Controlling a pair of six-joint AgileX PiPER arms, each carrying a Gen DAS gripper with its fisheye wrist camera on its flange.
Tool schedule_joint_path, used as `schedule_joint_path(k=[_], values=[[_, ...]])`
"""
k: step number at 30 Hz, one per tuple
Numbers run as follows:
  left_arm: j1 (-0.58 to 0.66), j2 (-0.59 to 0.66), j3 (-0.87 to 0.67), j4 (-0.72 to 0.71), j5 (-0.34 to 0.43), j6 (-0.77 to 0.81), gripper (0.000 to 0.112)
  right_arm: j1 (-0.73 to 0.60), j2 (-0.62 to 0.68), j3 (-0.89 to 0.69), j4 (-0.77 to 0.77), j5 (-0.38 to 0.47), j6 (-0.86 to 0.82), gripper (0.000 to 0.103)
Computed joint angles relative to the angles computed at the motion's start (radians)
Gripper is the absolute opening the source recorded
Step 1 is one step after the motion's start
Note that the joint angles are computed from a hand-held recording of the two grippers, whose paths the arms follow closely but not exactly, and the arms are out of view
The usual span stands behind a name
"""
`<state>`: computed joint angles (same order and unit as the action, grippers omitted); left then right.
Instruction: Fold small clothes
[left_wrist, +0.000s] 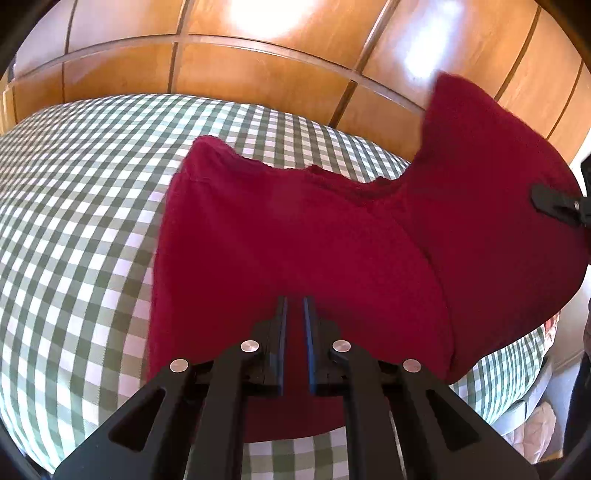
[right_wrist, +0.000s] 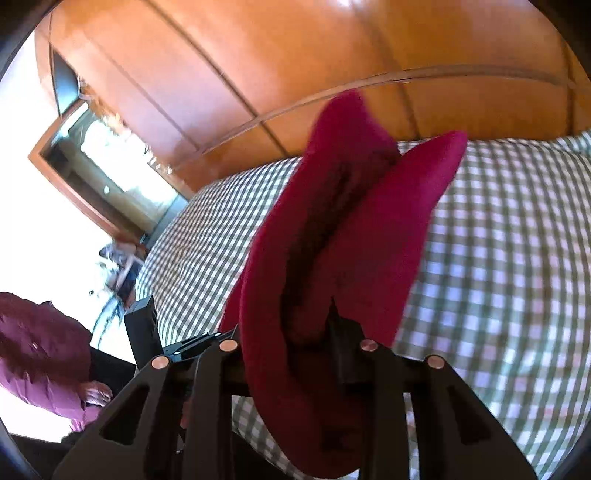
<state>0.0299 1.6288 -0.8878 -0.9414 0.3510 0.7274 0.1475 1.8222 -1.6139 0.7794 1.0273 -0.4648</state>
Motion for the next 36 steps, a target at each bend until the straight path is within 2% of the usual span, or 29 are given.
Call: schedule_joint_path(k=[3,7,12,17,18,19,20,21,25,28,29,31,33,34,36], values=[[0.050,-0.014,0.018,-0.077,0.039,0.080,0.007,0.085,0.050,-0.093,-0.081,0.002,0.085,0.026],[0.180,-0.015,0.027,-0.196,0.174,0.211,0.007,0.191,0.118,-0.213,-0.172,0.015,0.180,0.025],[0.351,0.000,0.041,-0.289,0.335,0.315,0.007,0.309,0.196,-0.301,-0.275,0.034,0.221,0.025],[0.449,0.007,0.058,-0.306,0.387,0.332,0.007,0.402,0.257,-0.288,-0.291,-0.008,0.201,0.025],[0.461,0.009,0.060,-0.309,0.394,0.334,0.007,0.406,0.259,-0.271,-0.270,-0.020,0.164,0.027],[0.478,0.016,0.055,-0.308,0.414,0.327,0.007,0.405,0.263,-0.260,-0.223,-0.017,0.112,0.037],[0.487,0.022,0.045,-0.303,0.430,0.316,0.007,0.395,0.266,-0.243,-0.136,-0.001,0.037,0.046],[0.493,0.018,0.044,-0.303,0.438,0.316,0.007,0.385,0.257,-0.220,-0.081,0.000,-0.009,0.061],[0.523,-0.008,0.051,-0.309,0.474,0.320,0.007,0.297,0.136,-0.012,0.144,-0.022,-0.236,0.061],[0.549,-0.048,0.060,-0.326,0.519,0.329,0.010,0.200,0.025,0.177,0.244,-0.050,-0.375,0.063],[0.558,-0.067,0.068,-0.339,0.549,0.347,0.013,0.184,-0.010,0.234,0.248,-0.080,-0.399,0.063],[0.565,-0.108,0.078,-0.360,0.607,0.372,0.029,0.143,-0.071,0.338,0.209,-0.135,-0.427,0.064],[0.555,-0.133,0.080,-0.368,0.650,0.373,0.039,0.129,-0.106,0.419,0.145,-0.203,-0.422,0.065],[0.541,-0.143,0.081,-0.371,0.671,0.376,0.043,0.128,-0.117,0.467,0.106,-0.251,-0.418,0.065],[0.500,-0.150,0.072,-0.356,0.674,0.362,0.043,0.125,-0.122,0.531,0.051,-0.322,-0.396,0.065]])
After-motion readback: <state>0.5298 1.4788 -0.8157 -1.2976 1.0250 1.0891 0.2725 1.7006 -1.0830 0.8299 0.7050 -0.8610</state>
